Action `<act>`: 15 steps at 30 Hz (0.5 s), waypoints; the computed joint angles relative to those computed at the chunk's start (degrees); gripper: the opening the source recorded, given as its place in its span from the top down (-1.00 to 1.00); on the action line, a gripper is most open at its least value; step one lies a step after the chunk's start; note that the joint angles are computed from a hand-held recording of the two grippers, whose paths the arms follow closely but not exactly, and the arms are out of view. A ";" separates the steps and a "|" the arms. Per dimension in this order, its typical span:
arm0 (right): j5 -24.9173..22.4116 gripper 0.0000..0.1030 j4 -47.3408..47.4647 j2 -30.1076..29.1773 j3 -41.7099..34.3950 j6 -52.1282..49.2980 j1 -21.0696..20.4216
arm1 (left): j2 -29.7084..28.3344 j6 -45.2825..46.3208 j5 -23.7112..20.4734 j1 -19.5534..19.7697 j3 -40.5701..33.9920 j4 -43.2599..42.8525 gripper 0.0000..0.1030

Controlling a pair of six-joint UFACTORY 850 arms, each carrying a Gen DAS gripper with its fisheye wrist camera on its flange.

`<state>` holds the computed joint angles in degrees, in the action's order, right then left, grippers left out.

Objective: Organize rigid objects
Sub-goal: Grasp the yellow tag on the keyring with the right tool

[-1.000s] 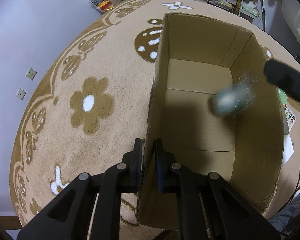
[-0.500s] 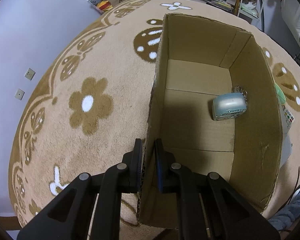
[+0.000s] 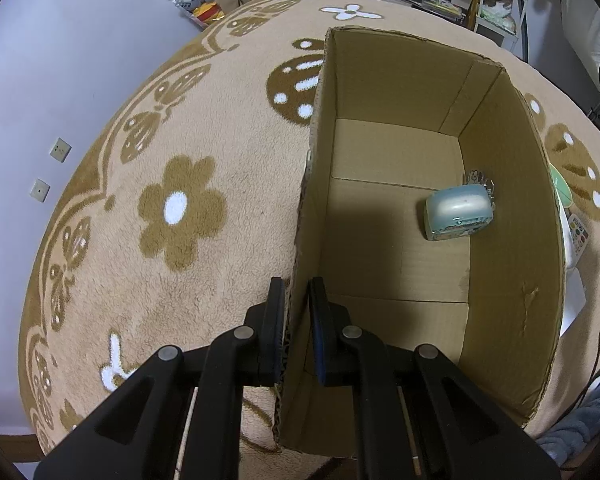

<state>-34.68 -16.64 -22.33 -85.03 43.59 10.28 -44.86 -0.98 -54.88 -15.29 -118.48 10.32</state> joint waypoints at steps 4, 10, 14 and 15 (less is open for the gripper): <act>-0.84 -1.00 2.44 0.43 1.40 -1.47 -0.26 | -0.08 0.01 -0.09 0.04 -0.14 -0.15 0.78; -1.36 -0.98 4.13 0.59 2.36 -0.39 0.60 | 0.00 0.04 -0.05 0.03 -0.05 -0.05 0.78; -0.89 -0.40 10.91 0.13 1.91 -6.83 0.64 | -0.03 0.07 -0.12 0.05 -0.14 -0.32 0.78; -0.87 -0.36 13.28 -0.08 1.76 -9.29 0.55 | 0.00 0.10 -0.13 0.06 -0.13 -0.33 0.78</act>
<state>-35.55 -3.36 -22.41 -83.26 34.30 10.83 -44.86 -0.88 -55.01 -15.23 -118.62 10.00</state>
